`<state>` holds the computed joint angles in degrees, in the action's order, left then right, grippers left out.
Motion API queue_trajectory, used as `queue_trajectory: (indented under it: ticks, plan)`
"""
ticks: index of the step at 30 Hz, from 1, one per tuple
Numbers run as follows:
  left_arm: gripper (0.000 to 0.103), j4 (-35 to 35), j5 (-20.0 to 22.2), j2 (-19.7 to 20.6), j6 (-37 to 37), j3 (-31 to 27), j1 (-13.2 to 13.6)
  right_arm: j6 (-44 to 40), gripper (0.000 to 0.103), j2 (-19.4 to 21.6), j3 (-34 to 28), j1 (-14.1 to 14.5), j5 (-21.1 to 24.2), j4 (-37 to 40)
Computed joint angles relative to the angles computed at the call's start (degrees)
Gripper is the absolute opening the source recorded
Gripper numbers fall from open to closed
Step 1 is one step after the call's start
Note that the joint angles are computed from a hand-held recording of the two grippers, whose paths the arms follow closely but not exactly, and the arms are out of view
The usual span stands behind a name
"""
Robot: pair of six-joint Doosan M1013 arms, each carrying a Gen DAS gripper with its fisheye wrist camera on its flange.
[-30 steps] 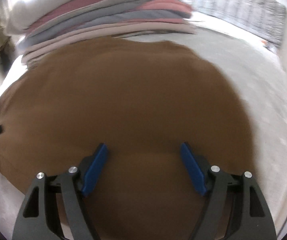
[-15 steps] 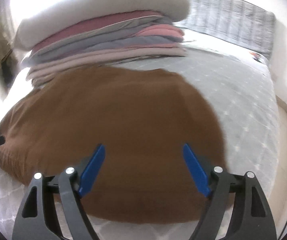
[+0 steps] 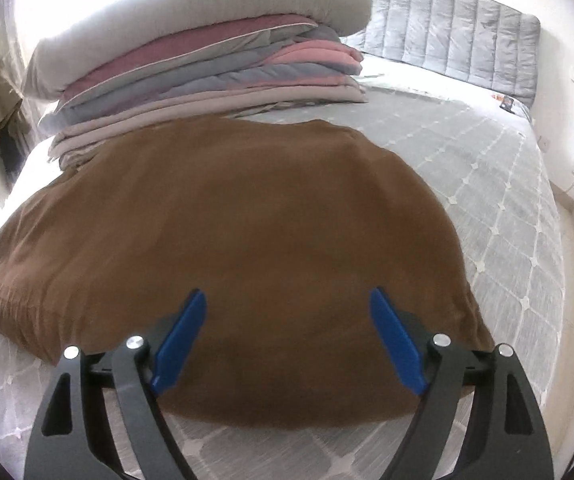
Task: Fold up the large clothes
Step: 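Release the coat with both tools and move them over the folded bundle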
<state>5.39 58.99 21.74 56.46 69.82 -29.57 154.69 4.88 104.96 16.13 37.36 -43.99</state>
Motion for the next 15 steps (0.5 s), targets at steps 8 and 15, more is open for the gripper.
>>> queue_trajectory:
  ticks: [8, 15]
  plan:
    - [0.096, -7.43, -0.67, -0.47, -5.22, 1.90, 2.46, -0.22, 0.085, 0.48, -0.88, 2.46, 0.17, -3.70]
    - [0.096, -20.01, -7.14, -1.29, -5.63, 5.49, 5.56, -0.90, 0.085, 0.78, -1.47, 3.89, 1.23, -5.63]
